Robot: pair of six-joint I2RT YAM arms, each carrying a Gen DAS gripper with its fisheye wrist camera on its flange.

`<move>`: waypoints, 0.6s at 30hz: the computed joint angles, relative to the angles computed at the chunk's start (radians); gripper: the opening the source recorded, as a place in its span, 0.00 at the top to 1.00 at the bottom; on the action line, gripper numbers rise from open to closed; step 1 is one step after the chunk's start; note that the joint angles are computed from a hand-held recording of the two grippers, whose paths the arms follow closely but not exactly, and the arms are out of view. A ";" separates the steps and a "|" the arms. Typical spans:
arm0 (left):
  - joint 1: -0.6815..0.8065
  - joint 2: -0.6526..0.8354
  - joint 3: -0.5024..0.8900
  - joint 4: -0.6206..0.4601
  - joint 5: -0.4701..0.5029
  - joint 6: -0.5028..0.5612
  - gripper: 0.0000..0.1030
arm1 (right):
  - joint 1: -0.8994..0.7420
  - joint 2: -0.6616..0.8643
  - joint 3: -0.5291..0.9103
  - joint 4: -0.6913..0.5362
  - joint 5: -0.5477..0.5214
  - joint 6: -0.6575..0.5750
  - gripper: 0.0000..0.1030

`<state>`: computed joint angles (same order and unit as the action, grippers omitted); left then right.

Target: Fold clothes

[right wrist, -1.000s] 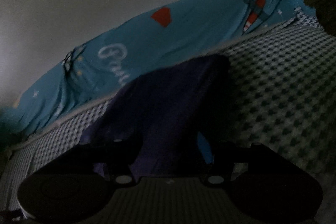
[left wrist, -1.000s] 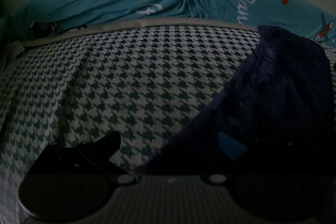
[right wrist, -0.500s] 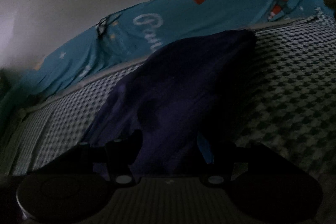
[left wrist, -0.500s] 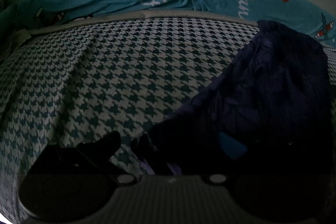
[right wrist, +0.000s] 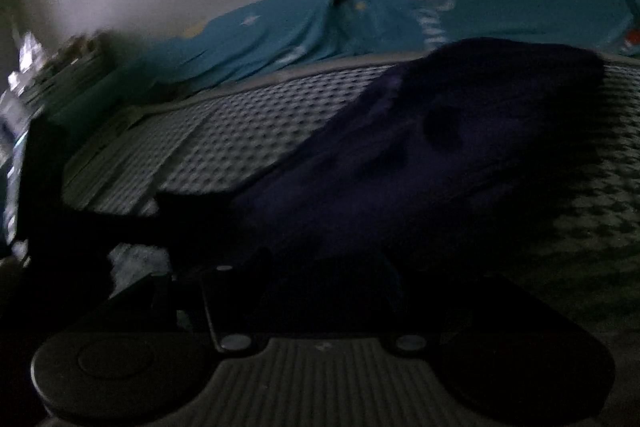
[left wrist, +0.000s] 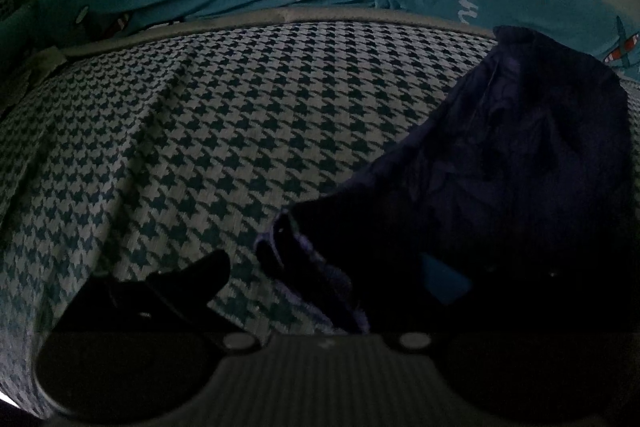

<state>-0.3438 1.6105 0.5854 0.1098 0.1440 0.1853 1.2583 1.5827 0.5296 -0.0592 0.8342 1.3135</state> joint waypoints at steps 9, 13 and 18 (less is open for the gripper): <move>0.000 -0.002 0.006 -0.016 -0.015 -0.006 0.00 | 0.032 0.123 0.103 0.063 -0.043 -0.133 0.44; 0.000 -0.002 0.011 -0.025 -0.019 -0.009 0.00 | 0.023 0.175 0.152 0.074 -0.066 -0.196 0.44; 0.001 -0.002 0.017 -0.037 -0.020 -0.009 0.00 | 0.008 0.221 0.197 0.064 -0.086 -0.246 0.43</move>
